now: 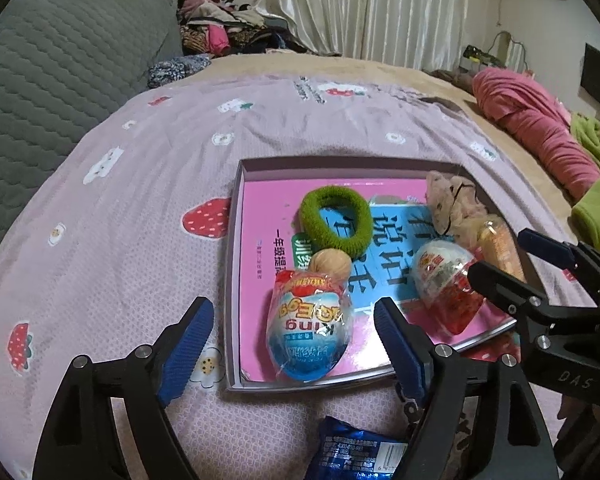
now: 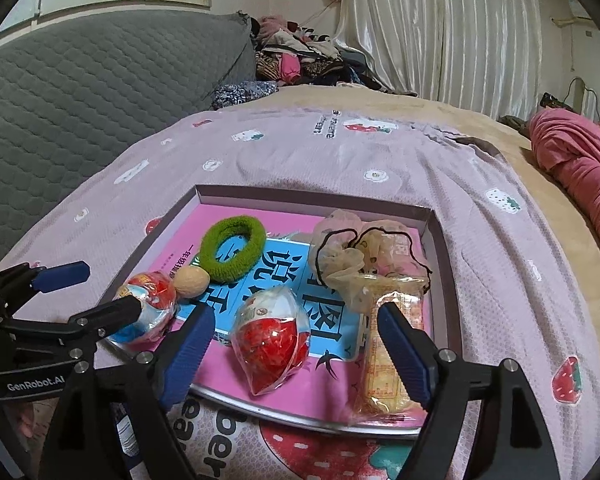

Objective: Organize objects
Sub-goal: 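Withdraw both tools from the tray toward the blue snack packs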

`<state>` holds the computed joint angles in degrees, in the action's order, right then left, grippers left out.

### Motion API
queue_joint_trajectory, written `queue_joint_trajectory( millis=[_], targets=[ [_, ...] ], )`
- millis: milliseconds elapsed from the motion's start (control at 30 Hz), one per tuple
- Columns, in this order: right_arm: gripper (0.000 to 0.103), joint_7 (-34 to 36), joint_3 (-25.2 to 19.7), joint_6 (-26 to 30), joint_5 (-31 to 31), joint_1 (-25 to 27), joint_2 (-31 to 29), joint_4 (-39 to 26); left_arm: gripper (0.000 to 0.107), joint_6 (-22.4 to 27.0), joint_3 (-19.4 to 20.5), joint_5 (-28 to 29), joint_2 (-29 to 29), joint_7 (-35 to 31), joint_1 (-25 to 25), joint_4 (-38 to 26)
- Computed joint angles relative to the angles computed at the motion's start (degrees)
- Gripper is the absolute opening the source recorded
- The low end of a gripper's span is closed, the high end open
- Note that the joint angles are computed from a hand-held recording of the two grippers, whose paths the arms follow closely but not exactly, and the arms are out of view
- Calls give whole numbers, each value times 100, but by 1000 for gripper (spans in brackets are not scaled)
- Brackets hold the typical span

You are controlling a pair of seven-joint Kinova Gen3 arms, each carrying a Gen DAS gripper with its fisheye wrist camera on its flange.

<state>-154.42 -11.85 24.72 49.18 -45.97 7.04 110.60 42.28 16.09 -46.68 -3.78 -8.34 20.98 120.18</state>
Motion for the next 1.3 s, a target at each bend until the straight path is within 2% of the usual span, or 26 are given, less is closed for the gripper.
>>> queue_joint_trajectory(
  millis=[233, 367, 467, 700, 900, 1067, 1167, 1300],
  targets=[
    [91, -579, -99, 144, 443, -74, -195, 92, 87, -14, 77, -32, -231, 35, -71, 57],
    [91, -560, -256, 277, 327, -1, -287, 99, 90, -35, 187, -44, -475, 15, -197, 110],
    [92, -592, -347, 435, 300, 23, -340, 55, 103, -116, 277, -14, -664, 0, -361, 178],
    [94, -547, -568, 862, 145, 43, -524, -54, 103, -152, 560, 269, -945, -271, -759, 164],
    [95, -395, -832, 1269, -147, 169, -861, -30, 103, 257, 1063, 262, -1057, -157, -838, 24],
    [96, 63, -985, 1574, -623, 302, -1179, -123, 103, 790, 1515, 307, -1320, 74, -812, -181],
    [96, 175, -1192, 1682, -792, 495, -1395, -132, 103, 1012, 1461, 625, -1486, -187, -667, -317],
    [96, 432, -1369, 1723, -1175, 682, -1699, -125, 103, 1574, 1744, 1011, -1658, -411, -758, -558]
  ],
)
